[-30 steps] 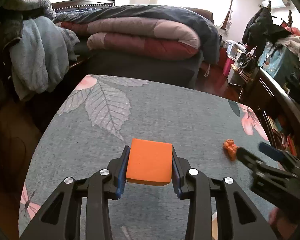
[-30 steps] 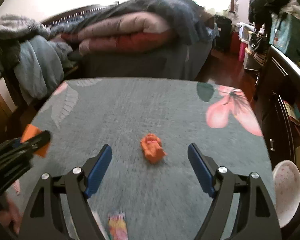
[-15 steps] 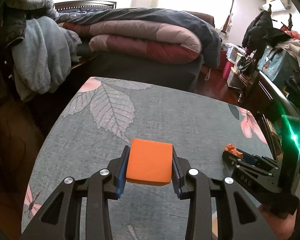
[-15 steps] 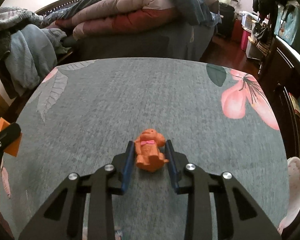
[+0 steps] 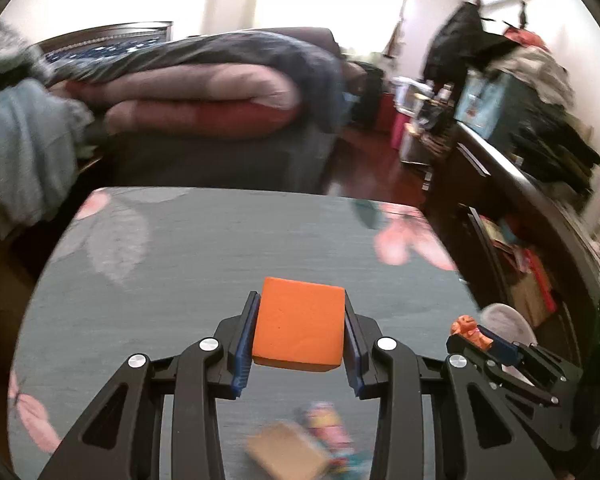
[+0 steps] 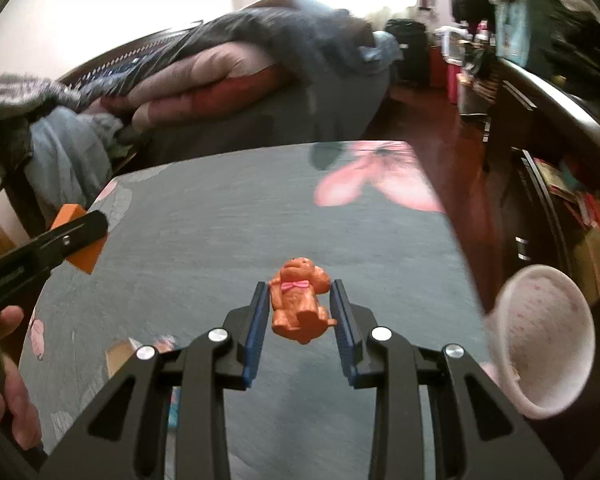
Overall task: Collect trash
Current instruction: 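Carry the sponge and toy over the bin and open both tools to drop them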
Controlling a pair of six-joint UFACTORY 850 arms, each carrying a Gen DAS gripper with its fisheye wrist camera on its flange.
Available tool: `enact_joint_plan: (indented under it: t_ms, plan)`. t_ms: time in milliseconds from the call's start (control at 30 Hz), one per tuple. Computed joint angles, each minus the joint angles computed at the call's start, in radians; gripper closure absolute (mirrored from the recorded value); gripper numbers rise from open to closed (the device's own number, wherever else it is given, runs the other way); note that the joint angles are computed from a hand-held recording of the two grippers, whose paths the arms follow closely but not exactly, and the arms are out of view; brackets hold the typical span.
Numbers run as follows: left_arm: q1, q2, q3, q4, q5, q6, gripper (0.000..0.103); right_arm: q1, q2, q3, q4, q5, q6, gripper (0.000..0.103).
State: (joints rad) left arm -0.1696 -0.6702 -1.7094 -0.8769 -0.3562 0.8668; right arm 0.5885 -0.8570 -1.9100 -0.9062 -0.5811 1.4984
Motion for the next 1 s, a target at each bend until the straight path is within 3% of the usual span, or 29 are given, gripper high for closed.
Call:
enact_joint_plan:
  t_ms: [133,500,767,1000]
  plan:
    - [-0.052,0.0,-0.003,-0.062,-0.04,0.075,0.065,-0.007,0.13,0.212,-0.169,0.014,0.227,0.07]
    - [-0.207,-0.074,-0.102,-0.079,-0.165,0.149,0.065,-0.072,0.372,0.624,-0.411,-0.027,0.645,0.07]
    - [-0.312,-0.178,-0.238,0.024,-0.214,0.073,0.065,-0.137,0.457,0.808,-0.479,-0.045,0.82,0.069]
    - [-0.378,-0.304,-0.412,0.164,-0.256,-0.054,0.065,-0.193,0.445,0.856,-0.565,-0.016,0.915,0.069]
